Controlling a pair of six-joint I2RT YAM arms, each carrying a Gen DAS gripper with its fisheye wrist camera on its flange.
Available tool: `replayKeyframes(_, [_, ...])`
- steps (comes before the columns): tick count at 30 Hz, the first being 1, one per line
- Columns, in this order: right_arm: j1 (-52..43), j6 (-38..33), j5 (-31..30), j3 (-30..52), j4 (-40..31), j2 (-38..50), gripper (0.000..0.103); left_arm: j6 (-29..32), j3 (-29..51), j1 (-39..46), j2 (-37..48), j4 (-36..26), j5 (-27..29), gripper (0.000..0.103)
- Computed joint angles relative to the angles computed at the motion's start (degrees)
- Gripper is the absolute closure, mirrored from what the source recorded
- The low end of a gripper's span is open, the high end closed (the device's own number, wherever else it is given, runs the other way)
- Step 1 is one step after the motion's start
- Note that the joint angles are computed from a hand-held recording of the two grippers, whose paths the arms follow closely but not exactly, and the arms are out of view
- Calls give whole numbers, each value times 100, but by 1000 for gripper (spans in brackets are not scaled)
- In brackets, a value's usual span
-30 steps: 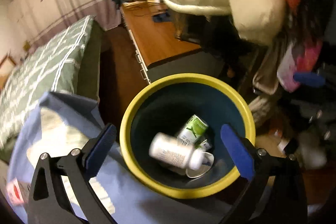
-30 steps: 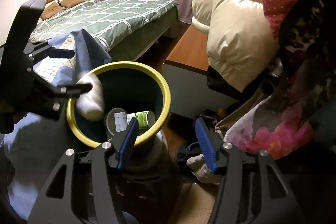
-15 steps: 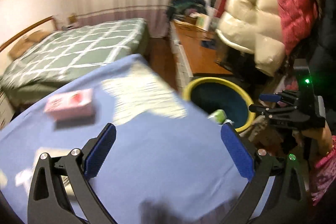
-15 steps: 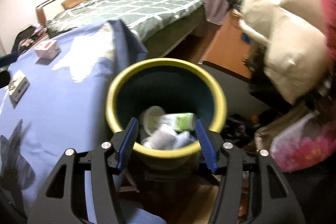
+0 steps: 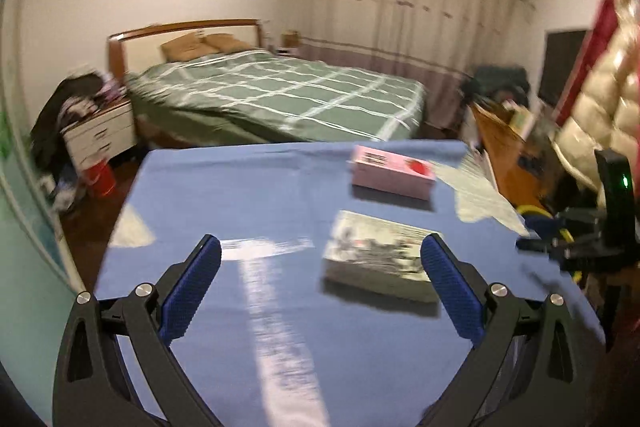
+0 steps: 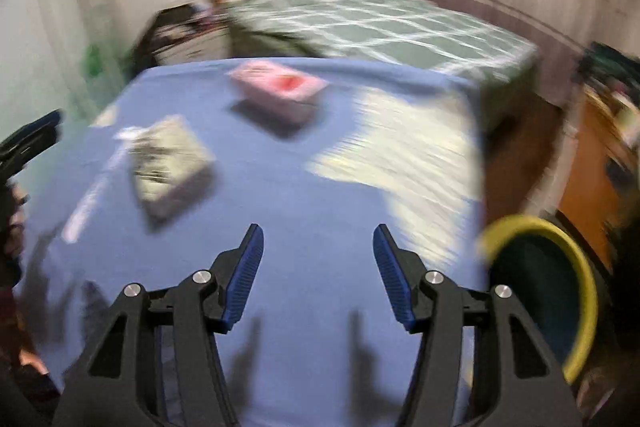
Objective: Collect trash
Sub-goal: 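Grasp the cream flower-print tea box with the right gripper, then carry the tea box into the bin and open the right gripper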
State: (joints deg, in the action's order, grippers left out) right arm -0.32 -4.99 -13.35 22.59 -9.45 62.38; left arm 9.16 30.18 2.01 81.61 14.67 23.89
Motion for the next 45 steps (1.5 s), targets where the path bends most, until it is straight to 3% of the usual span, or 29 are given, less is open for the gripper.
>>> replayKeyframes(2, [304, -55, -173, 171, 200, 313, 32, 168, 7, 521, 74, 36, 280, 5])
replayKeyframes(4, [643, -120, -248, 411, 379, 785, 26, 291, 54, 867, 125, 2, 508, 5])
replayKeyframes(10, [1039, -566, -300, 1126, 602, 2029, 17, 418, 106, 1471, 195, -94, 1116, 5])
replayKeyframes(25, [2037, -928, 541, 2581, 583, 4031, 17, 343, -231, 1241, -362, -284, 1178, 5])
replayKeyframes(27, [2247, -788, 730, 2831, 469, 4253, 21, 355, -250, 1264, -411, -316, 1172, 5])
replayKeyframes(30, [2368, -557, 823, 3020, 453, 4386, 27, 387, -224, 1286, -435, -404, 1161, 5])
replayKeyframes(36, [2335, 77, 818, 2566, 602, 4039, 35, 446, -277, 1095, -538, -498, 1066, 5])
replayKeyframes(45, [1457, 594, 417, 744, 1367, 2430, 35, 486, 29, -32, -174, -487, 484, 5])
